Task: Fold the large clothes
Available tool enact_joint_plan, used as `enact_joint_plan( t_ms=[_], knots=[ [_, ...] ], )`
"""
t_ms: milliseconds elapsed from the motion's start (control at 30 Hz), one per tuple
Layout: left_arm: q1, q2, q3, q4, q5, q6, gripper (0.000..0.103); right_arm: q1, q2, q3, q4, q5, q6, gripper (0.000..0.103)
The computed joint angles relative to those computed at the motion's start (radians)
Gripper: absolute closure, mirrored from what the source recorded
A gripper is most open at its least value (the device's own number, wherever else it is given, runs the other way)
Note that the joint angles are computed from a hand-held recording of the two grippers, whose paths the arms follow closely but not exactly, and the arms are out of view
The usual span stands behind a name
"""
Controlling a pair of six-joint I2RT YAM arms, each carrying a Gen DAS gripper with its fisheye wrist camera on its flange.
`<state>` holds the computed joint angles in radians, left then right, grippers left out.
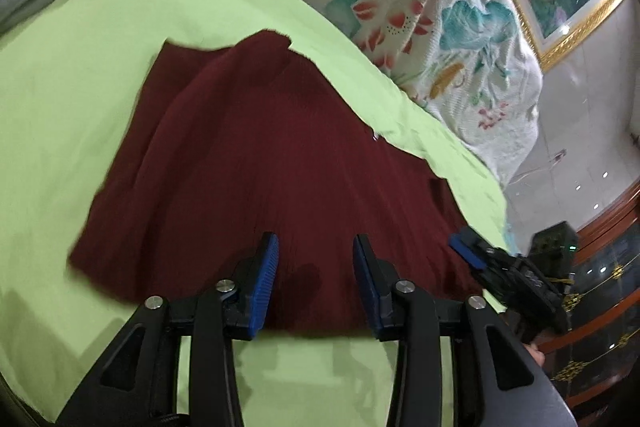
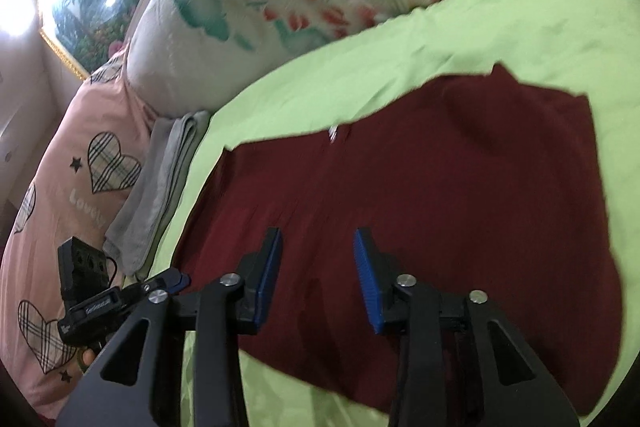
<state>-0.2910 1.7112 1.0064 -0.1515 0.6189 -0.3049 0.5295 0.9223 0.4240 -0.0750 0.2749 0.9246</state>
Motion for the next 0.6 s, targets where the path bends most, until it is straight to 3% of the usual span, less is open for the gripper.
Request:
enact_joint_plan(
  t_ms=[167, 300, 500, 567, 600],
  knots=[
    [0.061, -0.085, -0.171, 0.064, 0.041, -0.020, 0.056, 0.133, 0.039, -0.030, 0.043, 0.103, 0.093, 0.073],
    [0.092, -0.083, -0.240, 0.112, 0.046, -0.045, 0.044, 0.207, 0.073, -0.056, 0.082, 0.168, 0.171, 0.074],
    [0.126, 0.018, -0.203, 0.186, 0.035, -0.124, 0.042, 0.218, 0.114, -0.042, 0.097, 0.172, 0.190, 0.074],
    [0.133, 0.054, -0.150, 0.183, -0.002, -0.140, 0.045, 0.215, 0.117, -0.035, 0.092, 0.168, 0.187, 0.074],
    [0.141, 0.070, -0.126, 0.183, -0.016, -0.151, 0.052, 0.215, 0.117, -0.031, 0.089, 0.167, 0.186, 0.074]
  ],
)
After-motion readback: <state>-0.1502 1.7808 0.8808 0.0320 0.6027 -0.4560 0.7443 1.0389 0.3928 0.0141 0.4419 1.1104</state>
